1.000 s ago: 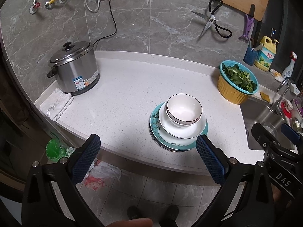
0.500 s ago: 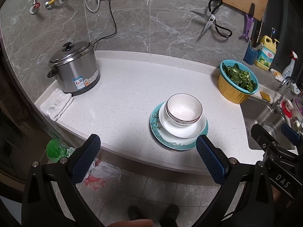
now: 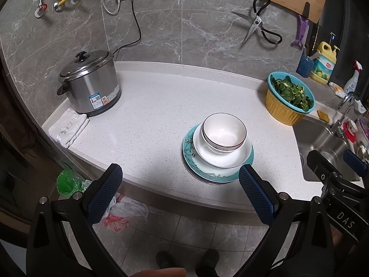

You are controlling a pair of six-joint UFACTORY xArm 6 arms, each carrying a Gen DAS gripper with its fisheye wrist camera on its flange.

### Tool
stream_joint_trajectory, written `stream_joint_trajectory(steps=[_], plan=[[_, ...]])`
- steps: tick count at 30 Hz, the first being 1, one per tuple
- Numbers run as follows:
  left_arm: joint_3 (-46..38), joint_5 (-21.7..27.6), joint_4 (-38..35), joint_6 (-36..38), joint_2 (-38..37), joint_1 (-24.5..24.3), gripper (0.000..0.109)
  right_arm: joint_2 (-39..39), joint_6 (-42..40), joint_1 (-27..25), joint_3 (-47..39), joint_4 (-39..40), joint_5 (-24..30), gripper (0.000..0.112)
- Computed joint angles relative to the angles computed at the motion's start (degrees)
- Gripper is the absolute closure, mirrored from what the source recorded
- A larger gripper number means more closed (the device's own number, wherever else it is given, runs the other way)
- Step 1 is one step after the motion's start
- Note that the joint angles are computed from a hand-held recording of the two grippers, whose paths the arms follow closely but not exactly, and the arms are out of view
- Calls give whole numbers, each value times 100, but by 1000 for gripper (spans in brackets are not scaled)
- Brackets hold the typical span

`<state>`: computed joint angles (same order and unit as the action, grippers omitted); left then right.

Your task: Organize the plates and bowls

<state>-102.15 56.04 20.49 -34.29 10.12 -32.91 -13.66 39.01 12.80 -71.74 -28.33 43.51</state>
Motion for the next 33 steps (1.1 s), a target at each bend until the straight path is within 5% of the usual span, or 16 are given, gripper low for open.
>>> stream_joint_trajectory(steps=[33], plan=[[-58,-84,-131,180,140,113,6,20,-62,-20,-22,50,11,9]])
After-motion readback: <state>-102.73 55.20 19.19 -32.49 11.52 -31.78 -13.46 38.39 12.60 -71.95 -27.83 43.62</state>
